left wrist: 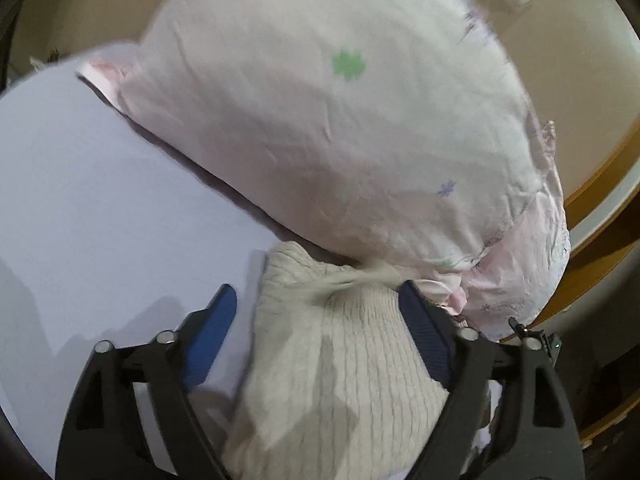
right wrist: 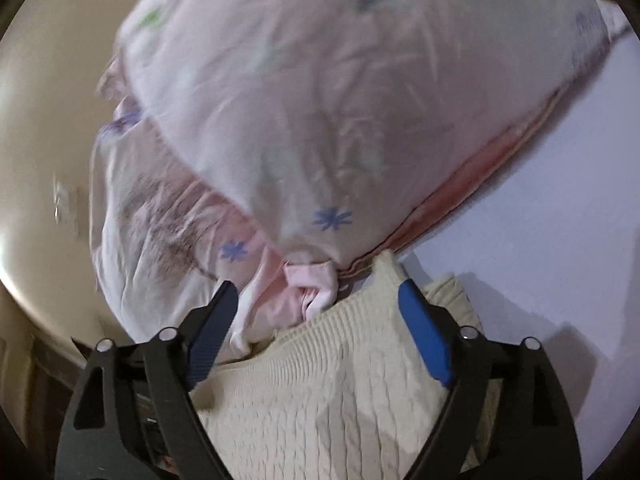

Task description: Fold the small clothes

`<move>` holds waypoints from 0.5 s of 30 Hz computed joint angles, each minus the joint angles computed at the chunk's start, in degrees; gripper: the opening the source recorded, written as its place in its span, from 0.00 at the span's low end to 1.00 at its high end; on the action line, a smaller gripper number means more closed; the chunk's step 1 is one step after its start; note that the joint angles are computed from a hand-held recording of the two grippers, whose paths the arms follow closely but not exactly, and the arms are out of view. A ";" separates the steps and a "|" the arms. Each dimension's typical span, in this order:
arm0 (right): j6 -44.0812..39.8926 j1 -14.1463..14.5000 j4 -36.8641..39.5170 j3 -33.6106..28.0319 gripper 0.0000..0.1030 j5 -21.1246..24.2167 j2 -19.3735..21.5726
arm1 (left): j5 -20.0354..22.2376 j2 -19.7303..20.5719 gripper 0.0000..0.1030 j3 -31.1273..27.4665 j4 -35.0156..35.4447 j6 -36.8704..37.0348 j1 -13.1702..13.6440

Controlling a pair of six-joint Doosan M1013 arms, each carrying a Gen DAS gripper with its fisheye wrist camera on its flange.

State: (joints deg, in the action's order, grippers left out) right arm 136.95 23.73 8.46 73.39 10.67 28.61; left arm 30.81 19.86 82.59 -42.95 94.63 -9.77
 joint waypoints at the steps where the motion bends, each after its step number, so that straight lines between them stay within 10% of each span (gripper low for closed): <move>1: -0.13 0.19 -1.19 0.83 0.85 -0.14 -0.65 | 1.79 -0.46 0.81 0.49 -0.34 1.08 0.30; 10: -12.68 0.34 12.08 4.45 0.86 0.68 -2.57 | 11.11 -0.12 0.69 2.55 -3.92 4.73 0.14; 15: -23.87 0.72 23.46 4.83 0.86 0.22 -2.84 | 11.58 0.89 0.20 3.57 -11.18 2.49 0.42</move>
